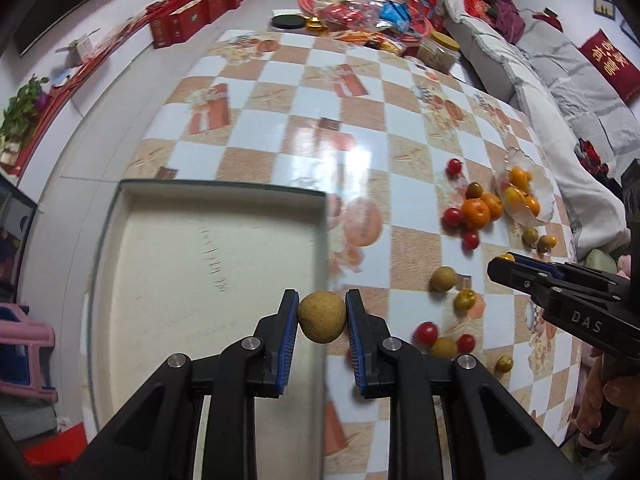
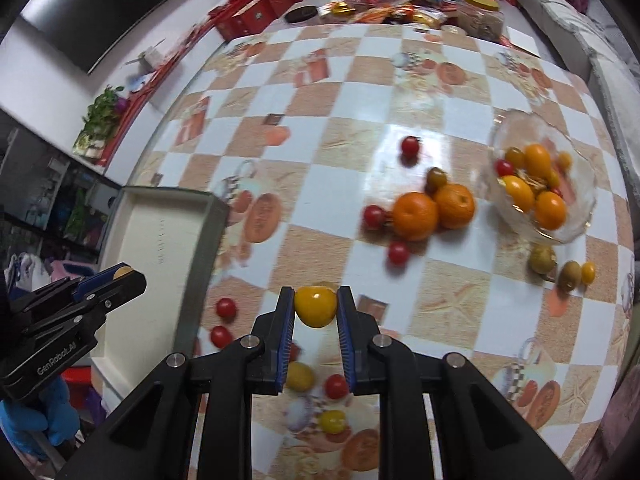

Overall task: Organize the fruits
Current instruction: 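Carry the brown fruit and yellow tomato to the white tray with both grippers, then release the fruits into the tray and withdraw both grippers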

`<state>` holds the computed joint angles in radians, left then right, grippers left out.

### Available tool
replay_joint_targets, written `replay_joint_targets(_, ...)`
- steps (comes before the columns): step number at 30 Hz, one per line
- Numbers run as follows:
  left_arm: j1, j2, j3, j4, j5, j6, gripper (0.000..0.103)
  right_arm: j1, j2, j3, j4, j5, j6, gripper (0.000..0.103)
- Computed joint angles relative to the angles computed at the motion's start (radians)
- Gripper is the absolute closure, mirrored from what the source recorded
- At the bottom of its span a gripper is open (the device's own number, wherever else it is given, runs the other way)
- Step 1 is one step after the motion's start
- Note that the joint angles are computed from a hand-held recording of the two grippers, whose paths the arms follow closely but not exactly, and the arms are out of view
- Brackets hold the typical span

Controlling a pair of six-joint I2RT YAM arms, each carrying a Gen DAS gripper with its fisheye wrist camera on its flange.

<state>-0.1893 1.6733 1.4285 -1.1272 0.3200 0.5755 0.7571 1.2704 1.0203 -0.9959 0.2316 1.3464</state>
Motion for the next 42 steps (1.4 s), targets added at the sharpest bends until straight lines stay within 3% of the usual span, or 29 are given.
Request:
replay_joint_targets(14,0.131,0.231,0.097,0.187,-0.151,0.018,0.078,-0.136,0.565,0.431,0.203,-0.203,-0.291,0.08)
replay_joint_targets(25,0.131,0.308,0.088,0.284,-0.224,0.005,0.077,-0.16,0.88,0.753,-0.01,-0.205,-0.381,0.078)
replay_joint_targets(27,0.127,0.298,0.073,0.302,-0.237,0.008,0.068,-0.153,0.901,0.787,-0.028,-0.202,-0.407,0.067)
replay_joint_targets(28,0.127,0.294,0.068,0.309,-0.243,0.008,0.038,-0.149,0.913,0.807,-0.04,-0.206,-0.416,0.046)
replay_joint_targets(29,0.131,0.288,0.062,0.316,-0.242,0.004,0.018,-0.148,0.925,0.826,-0.052,-0.203,-0.421,0.033)
replay_joint_targets(31,0.147,0.267,0.047,0.324,-0.209,0.007,0.018,-0.145,0.917,0.824,-0.043,-0.191,-0.418,0.032)
replay_joint_targets(36,0.158,0.247,0.039,0.297,-0.234,0.023,0.018,-0.146,0.819,0.752,-0.002,-0.163,-0.37,0.021)
replay_joint_targets(40,0.163,0.186,-0.006,0.274,-0.235,0.07,0.018,-0.122,0.716,0.683,-0.015,-0.11,-0.305,0.003)
replay_joint_targets(42,0.16,0.135,-0.05,0.267,-0.233,0.104,0.018,-0.098,0.629,0.595,-0.005,-0.089,-0.248,0.001)
